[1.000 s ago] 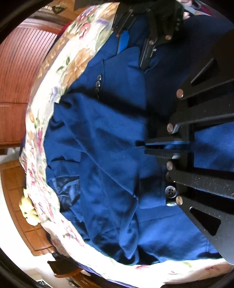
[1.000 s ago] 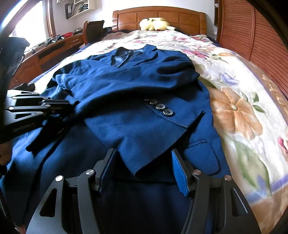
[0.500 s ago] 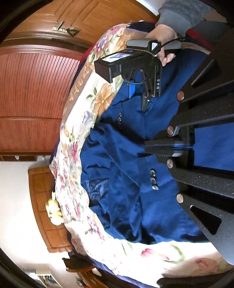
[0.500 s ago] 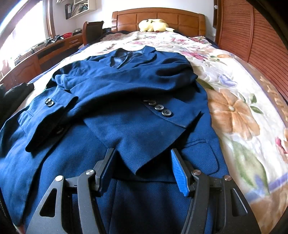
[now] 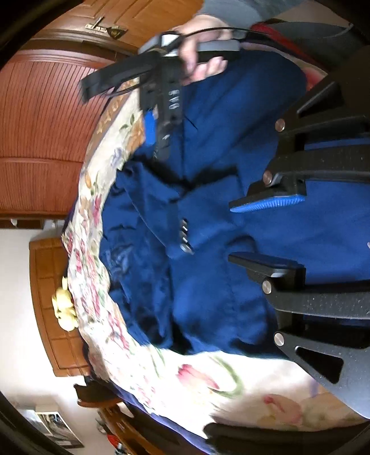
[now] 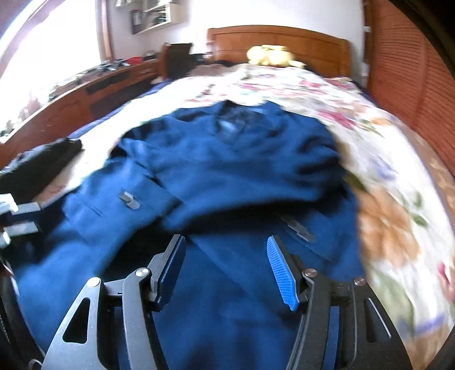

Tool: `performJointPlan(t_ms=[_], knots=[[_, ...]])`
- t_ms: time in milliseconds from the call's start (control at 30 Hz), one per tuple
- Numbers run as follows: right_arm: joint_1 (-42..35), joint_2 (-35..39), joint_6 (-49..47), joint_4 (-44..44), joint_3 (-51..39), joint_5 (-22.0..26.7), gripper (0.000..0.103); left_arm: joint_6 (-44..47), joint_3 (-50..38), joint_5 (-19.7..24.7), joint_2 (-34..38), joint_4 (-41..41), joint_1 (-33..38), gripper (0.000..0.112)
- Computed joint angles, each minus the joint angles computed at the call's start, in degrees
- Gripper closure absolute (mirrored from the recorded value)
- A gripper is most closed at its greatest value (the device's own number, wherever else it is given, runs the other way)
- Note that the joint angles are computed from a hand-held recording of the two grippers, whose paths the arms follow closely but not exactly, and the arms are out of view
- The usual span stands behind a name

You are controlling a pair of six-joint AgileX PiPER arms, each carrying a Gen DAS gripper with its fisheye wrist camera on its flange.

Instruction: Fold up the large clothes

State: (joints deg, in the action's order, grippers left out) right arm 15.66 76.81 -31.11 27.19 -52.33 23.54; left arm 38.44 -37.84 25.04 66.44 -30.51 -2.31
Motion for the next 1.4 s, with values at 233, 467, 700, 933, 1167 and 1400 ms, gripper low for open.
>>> performJointPlan(t_ms=[233, 467, 700, 933, 1167, 1400], knots=[[7.28, 17.34, 6.30, -2.36, -18.06, 6.25, 0.044, 11.13, 4.59, 3.09, -2.98, -7.81, 8.59, 0.082], [2.85, 23.07, -1.55, 7.44, -23.17, 15.41, 0.099, 17.83, 7.76, 5.05, -4.91, -12.71, 12.18, 0.082], [-1.87, 7.56, -14.80, 15.82, -10.44, 14.69, 0.099, 14.91, 9.21, 2.41, -6.39, -11.89, 7.79, 0.082], [-11.51, -16.31, -19.37, 19.32, 8.54, 18.34, 0.099, 9.52, 10.13, 2.27, -10.07, -9.53, 3.09, 0.082], [-18.77, -27.96, -16.50, 13.08, 18.90, 24.72, 0.099, -2.81, 8.08, -2.73, -6.66, -2.76, -7.65, 0.082], [-19.84, -31.61, -15.31, 10.31, 22.01, 17.92, 0.061, -6.57, 4.29, -4.76, -0.22, -3.82, -14.82, 0.082]])
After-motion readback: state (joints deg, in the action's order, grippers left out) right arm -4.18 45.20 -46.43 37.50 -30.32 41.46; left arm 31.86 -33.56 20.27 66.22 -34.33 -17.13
